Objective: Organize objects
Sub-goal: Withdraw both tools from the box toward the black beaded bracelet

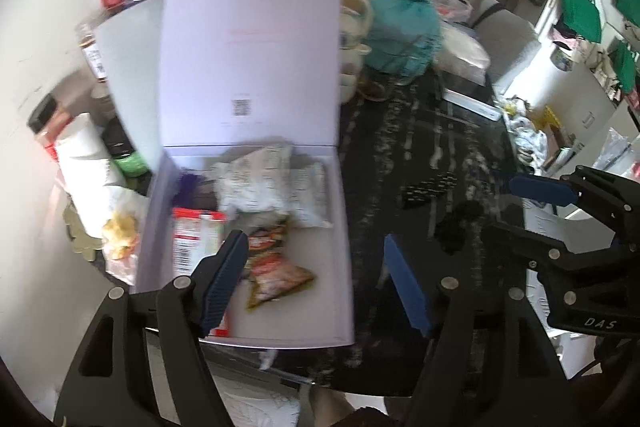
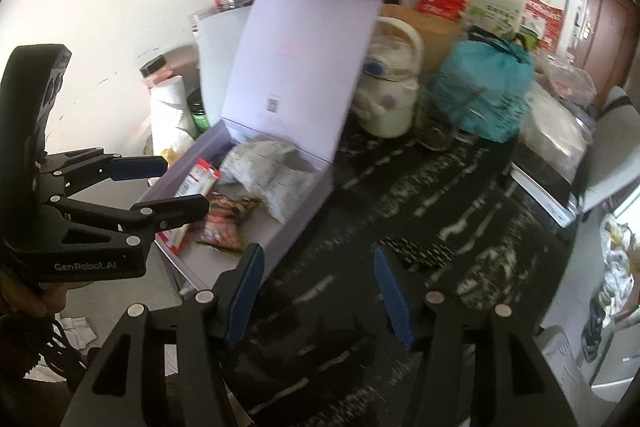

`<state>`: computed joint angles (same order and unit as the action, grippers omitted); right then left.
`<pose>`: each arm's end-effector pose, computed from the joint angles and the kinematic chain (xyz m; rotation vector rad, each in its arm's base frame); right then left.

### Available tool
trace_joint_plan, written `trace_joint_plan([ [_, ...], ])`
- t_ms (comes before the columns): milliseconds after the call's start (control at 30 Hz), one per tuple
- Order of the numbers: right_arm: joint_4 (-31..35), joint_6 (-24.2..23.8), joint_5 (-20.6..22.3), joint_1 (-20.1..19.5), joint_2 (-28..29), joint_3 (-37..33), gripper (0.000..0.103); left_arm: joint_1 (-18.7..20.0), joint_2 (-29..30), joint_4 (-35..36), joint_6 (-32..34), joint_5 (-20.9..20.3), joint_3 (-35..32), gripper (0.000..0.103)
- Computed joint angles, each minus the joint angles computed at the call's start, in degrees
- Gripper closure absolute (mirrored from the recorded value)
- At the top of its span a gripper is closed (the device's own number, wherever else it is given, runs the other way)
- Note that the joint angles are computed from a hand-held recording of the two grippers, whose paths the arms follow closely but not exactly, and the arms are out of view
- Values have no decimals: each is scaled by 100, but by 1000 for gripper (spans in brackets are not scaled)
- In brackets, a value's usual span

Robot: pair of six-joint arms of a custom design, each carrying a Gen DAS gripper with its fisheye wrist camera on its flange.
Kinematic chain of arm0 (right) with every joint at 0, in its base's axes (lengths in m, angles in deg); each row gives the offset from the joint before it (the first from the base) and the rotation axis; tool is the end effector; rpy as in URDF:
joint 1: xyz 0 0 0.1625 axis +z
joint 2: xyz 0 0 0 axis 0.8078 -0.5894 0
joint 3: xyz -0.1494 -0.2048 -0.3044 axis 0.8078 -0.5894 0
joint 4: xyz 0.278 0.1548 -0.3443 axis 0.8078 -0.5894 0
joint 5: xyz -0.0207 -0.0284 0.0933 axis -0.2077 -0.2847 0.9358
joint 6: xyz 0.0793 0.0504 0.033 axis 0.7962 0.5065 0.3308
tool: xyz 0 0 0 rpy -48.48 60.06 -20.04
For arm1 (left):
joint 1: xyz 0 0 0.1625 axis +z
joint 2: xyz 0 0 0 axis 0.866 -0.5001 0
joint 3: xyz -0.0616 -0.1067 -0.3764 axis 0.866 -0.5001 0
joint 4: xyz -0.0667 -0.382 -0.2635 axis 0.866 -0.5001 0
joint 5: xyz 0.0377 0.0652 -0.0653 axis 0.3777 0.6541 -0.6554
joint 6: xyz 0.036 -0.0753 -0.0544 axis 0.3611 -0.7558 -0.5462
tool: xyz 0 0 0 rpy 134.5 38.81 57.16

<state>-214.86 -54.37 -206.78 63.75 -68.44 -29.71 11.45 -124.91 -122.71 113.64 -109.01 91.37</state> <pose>0.4601 -0.7481 0.0243 0.2662 -2.3527 0.7348 -0.0876 -0.8236 0.4054 0.9209 2.4604 -0.3509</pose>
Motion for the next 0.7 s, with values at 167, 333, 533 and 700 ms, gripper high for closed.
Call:
trace_joint_plan([
  [167,-288,166,-152,-18,-600,925,45,-183,-187,-113,-51,-81,540,34],
  [333,-501,353,-231,-83,-1161,1763,45,-351,-270,-187,-150,-120,945,34],
  [533,-753,415,-175,-207,-1753,2613,45,-554,-392,-434,-302,-116,1448,34],
  [700,-932,278,-52,-312,-2087,3077,45,-670,-465,-665,-582,-57,1812,34],
])
